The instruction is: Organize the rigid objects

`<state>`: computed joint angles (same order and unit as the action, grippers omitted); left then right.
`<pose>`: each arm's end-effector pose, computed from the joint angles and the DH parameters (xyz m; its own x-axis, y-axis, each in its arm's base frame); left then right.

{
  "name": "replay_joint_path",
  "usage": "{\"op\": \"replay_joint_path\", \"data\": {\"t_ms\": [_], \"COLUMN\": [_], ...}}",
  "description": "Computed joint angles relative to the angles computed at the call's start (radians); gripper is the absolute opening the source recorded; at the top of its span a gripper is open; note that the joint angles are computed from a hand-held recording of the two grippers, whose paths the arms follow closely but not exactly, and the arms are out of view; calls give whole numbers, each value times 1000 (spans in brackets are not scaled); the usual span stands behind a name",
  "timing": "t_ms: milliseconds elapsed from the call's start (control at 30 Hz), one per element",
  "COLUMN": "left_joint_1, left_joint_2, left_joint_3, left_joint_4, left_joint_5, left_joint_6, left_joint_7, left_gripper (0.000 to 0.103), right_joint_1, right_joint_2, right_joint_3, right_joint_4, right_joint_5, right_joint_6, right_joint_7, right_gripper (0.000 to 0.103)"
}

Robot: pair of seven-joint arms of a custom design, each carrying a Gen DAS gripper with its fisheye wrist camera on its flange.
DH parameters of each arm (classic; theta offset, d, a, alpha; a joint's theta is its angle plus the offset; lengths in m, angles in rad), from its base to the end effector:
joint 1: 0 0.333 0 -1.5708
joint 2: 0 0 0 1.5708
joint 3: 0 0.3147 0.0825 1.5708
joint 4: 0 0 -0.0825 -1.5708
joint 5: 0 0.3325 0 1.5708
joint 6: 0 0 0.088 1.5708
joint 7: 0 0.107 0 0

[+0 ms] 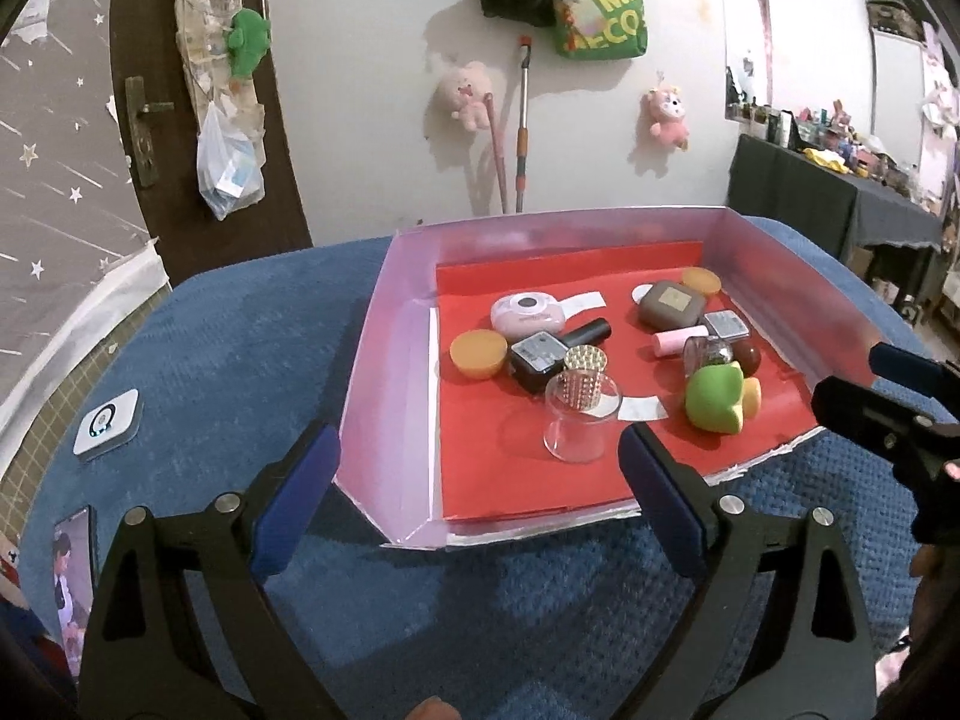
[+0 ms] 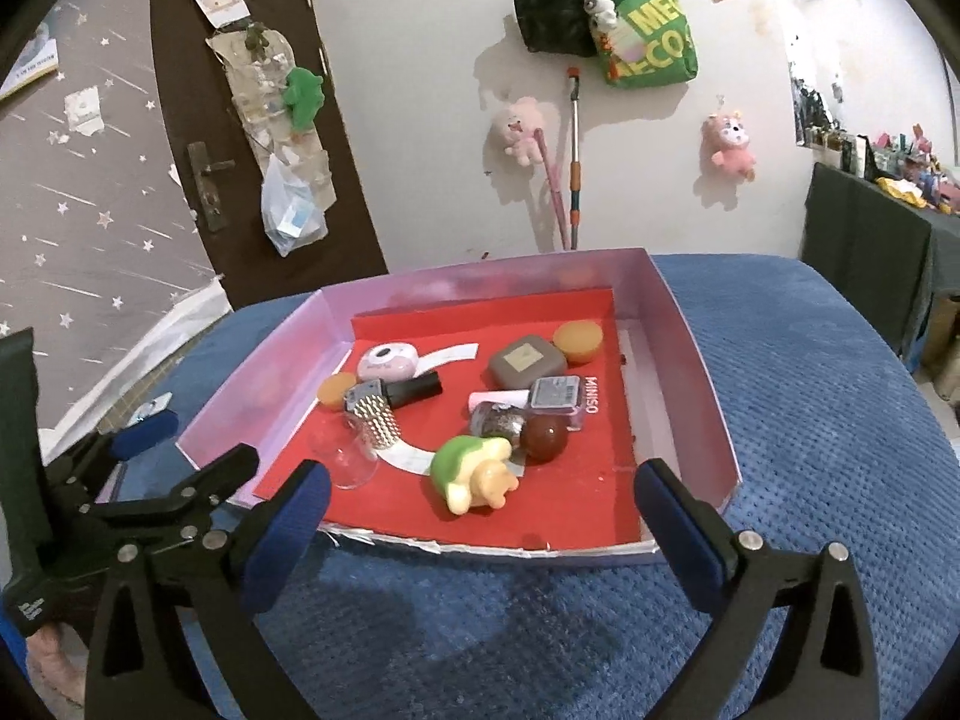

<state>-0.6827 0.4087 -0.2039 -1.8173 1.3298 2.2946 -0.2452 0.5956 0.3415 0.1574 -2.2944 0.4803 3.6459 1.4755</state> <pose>0.4179 -0.4582 0.3672 0.0859 -0.9929 -0.0823 -0.6044 0.0137 -0.7966 0.4393 0.3215 0.3605 0.3534 -0.9146 -0.1964 -0.5964 -0.0586 -0.8006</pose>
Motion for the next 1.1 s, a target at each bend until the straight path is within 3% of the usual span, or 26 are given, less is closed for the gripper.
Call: {"op": "replay_joint_path", "data": {"t_ms": [233, 367, 700, 1100], "left_joint_1": [-11, -2, 0, -2], "left_joint_2": [19, 20, 42, 44], "left_joint_3": [2, 2, 15, 23], "left_joint_4": [18, 11, 19, 18], "left_joint_5": [-4, -1, -32, -44], "left_joint_6": [-19, 37, 82, 97], "left_joint_7": [23, 14, 33, 31], "left_gripper": [95, 95, 95, 95], "right_joint_1": [80, 61, 57, 53], "right_joint_2": [35, 48, 53, 54], "right_joint_3": [-52, -39, -35, -34], "right_joint_4": [36, 43, 38, 36], "right_joint_5": [121, 119, 122, 115], "right_joint_6": [-8, -24, -12, -11], "right_joint_7": [-86, -82, -75, -66], "right_gripper": [103, 103, 103, 103]}}
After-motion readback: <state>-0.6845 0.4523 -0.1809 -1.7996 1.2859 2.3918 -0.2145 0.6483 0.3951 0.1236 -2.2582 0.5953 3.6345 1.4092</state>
